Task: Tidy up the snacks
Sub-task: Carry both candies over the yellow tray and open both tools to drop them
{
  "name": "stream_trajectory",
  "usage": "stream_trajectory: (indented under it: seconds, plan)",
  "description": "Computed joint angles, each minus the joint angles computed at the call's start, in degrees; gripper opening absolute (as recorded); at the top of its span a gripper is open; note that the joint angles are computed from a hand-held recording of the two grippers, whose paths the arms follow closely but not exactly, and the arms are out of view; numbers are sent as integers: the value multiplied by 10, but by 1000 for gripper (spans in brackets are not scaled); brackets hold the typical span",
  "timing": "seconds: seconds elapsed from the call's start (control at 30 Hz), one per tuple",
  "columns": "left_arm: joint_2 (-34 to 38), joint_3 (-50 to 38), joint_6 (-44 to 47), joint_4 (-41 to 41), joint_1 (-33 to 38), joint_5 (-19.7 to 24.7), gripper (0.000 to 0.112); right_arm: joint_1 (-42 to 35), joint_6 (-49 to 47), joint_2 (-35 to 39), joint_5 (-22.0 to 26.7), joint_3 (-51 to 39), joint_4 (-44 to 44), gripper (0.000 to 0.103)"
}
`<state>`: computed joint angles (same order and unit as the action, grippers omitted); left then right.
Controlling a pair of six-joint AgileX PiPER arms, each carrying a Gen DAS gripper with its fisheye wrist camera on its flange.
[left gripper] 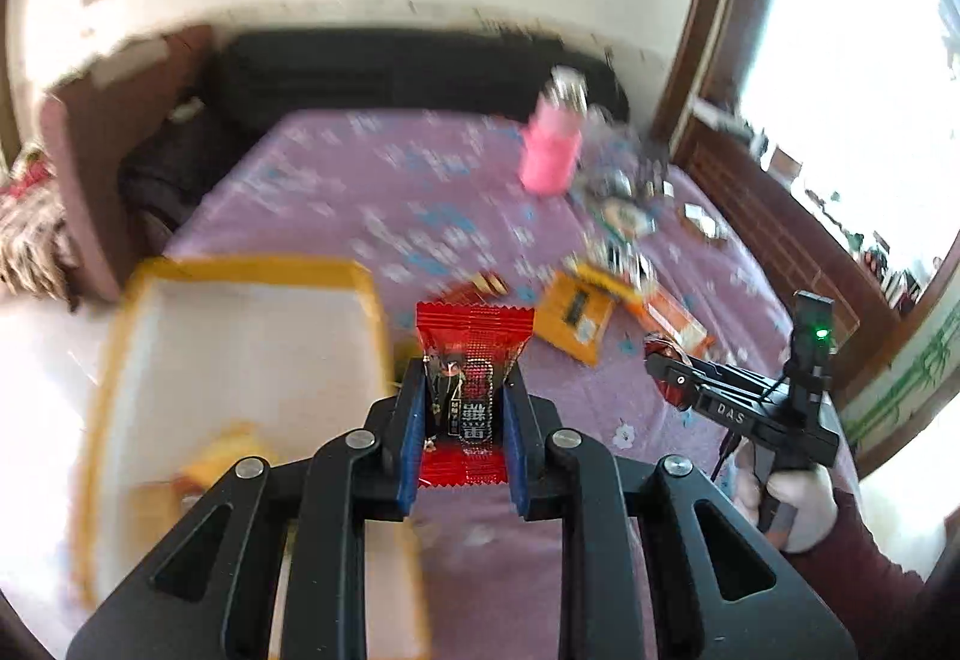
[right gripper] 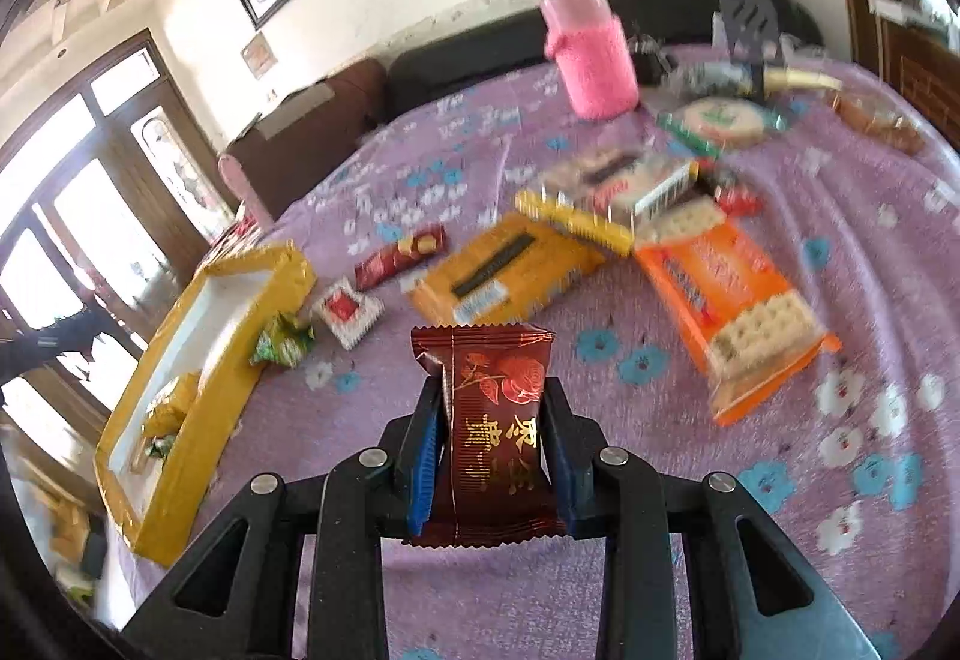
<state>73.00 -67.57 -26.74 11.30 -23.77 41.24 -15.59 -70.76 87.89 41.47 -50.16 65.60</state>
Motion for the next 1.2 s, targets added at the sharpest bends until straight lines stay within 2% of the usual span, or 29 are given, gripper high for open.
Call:
stream_trajectory:
  seconds: [0.07, 0.13, 0.23, 0.3, 0.33, 0.37, 0.47, 0.53, 0.6, 0.67, 0.8, 0.87, 0.93, 1.0, 1.1, 1.2]
  plan:
    - [-56, -19, 10, 18, 12, 51, 20, 5, 27, -33, 15, -16, -9, 32]
    - [-101, -59, 64, -5, 48, 102, 20, 9, 69, -68, 46, -48, -29, 32]
    - [-124, -147, 170, -69, 141, 179, 20, 52, 214, -106, 107, -197, -116, 31]
    - [-117, -210, 241, -110, 222, 221, 20, 88, 293, -94, 144, -312, -160, 31]
    - [-110, -232, 265, -117, 251, 232, 20, 112, 335, -80, 153, -369, -182, 31]
    - [-105, -246, 287, -123, 278, 235, 20, 146, 377, -61, 140, -426, -196, 31]
    - [-94, -232, 375, -202, 383, 208, 20, 231, 501, 15, 164, -598, -303, 31]
    - [-82, -181, 433, -286, 449, 175, 20, 277, 549, 51, 180, -656, -363, 31]
    - [-61, -122, 488, -363, 489, 147, 20, 322, 573, 62, 157, -622, -389, 31]
    - [-32, -72, 513, -396, 486, 109, 20, 358, 565, 63, 113, -535, -380, 31]
    - [51, 3, 489, -371, 418, 10, 20, 410, 565, 110, 66, -439, -390, 31]
    - [101, 9, 476, -368, 395, -9, 20, 429, 562, 139, 46, -409, -399, 31]
    - [144, 9, 432, -329, 366, -35, 20, 445, 552, 172, 36, -397, -397, 31]
    - [182, 7, 370, -279, 340, -48, 20, 461, 552, 194, 23, -395, -416, 31]
    - [228, -9, 315, -247, 331, -45, 21, 481, 563, 228, 20, -406, -436, 31]
    - [243, -7, 286, -233, 333, -53, 21, 500, 572, 248, 8, -412, -455, 31]
